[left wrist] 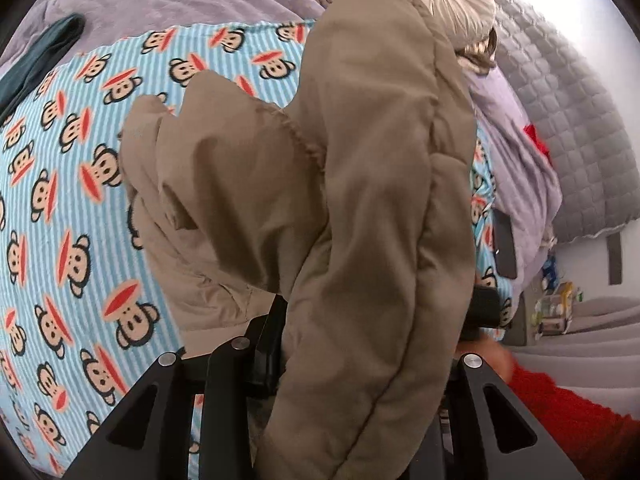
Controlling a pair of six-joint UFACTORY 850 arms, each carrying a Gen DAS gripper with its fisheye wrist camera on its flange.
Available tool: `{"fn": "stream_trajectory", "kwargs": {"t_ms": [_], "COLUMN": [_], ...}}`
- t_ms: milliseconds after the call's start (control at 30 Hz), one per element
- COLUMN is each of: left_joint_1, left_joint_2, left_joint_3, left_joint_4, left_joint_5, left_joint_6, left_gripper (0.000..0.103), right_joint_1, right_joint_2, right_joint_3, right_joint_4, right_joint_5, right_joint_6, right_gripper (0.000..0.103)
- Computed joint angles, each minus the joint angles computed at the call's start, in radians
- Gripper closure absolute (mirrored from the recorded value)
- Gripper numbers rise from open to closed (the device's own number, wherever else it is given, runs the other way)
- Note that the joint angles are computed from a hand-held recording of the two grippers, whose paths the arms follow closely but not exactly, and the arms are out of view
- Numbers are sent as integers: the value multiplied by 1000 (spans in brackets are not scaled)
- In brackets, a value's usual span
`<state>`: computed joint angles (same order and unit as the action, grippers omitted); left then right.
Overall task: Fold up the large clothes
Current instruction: 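Grasp the folded jacket edge with both tools and lift it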
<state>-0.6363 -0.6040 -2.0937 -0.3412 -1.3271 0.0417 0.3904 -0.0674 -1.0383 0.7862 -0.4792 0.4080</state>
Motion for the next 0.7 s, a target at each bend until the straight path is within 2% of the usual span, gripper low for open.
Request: {"fn": "stream_trajectory", "kwargs": {"t_ms": [133, 200, 300, 367, 433, 567, 633, 700], "left_joint_1": [-35, -49, -54, -57, -66, -79, -89, -104], "left_joint_2": [-71, -125, -190, -232, -275, -351, -395, -458], "left_joint_3": [-54, -99, -119, -138, -179, -266, -331, -437], "left_joint_4": [-66, -128, -264, -315, -322, -339, -321, -297], "left_joint_5": [-27, -57, -61, -66, -71, -85, -102, -138], "left_joint_6": [23, 35, 69, 66, 58, 23, 0, -32], "left_gripper": [36, 29, 29, 29, 29, 29, 29, 29], "right_joint_1": [-33, -37, -28, -13, 7, 43, 54, 107], "right_joint_2": [176, 251, 343, 400, 448, 542, 604, 657], "right_joint_3": [151, 215, 283, 317, 336, 374, 395, 403], "right_joint_4": [-90, -164, -276, -366, -483, -601, -621, -673], "right_joint_5": [33, 40, 33, 17, -20, -79, -69, -19], "right_joint_6": [147, 258, 430, 555, 699, 851, 870, 923], "right_gripper": [77, 77, 75, 66, 47, 42, 31, 23]}}
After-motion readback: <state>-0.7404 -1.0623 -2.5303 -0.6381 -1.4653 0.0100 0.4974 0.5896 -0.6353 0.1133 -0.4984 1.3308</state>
